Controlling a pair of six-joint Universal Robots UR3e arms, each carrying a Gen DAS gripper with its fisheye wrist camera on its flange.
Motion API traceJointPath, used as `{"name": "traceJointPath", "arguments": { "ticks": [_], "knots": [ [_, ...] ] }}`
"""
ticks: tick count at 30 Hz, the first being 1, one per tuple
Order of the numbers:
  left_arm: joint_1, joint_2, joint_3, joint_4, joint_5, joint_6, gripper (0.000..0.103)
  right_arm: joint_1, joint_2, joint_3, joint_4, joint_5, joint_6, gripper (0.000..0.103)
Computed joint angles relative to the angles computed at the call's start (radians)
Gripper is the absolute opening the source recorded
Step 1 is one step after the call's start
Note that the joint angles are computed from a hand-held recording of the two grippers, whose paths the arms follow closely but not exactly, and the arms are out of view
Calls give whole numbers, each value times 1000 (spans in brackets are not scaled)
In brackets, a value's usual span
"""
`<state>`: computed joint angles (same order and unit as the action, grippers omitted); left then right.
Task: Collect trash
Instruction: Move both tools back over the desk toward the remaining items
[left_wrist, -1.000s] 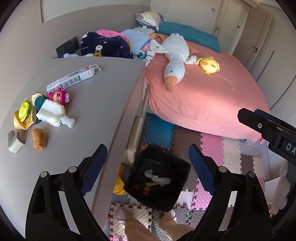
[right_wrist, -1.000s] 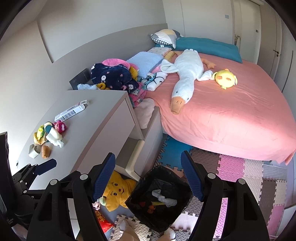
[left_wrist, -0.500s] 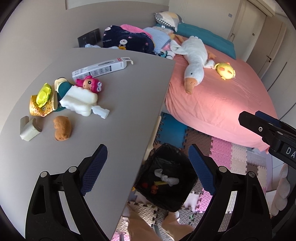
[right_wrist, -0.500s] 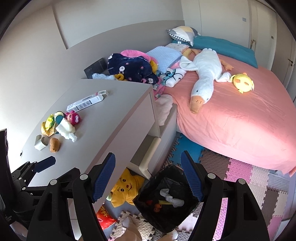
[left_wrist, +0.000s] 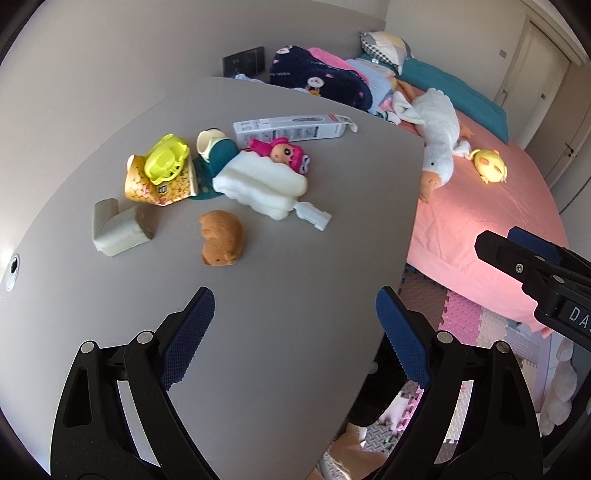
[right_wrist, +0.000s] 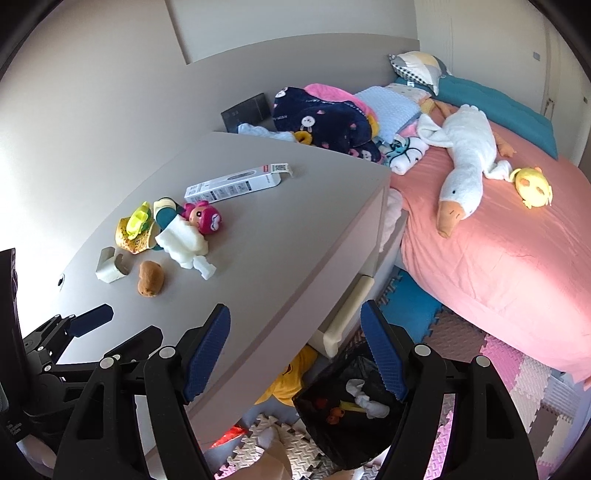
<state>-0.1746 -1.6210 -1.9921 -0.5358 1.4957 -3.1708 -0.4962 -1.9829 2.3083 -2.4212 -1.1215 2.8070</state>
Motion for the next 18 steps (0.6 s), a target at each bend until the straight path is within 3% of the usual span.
{"name": "traceJointPath", "arguments": {
  "ticks": [18],
  "knots": [
    [263,99,-117,-12,-74,98,86,350,392,-227,-208,-104,172,76]
  ]
}}
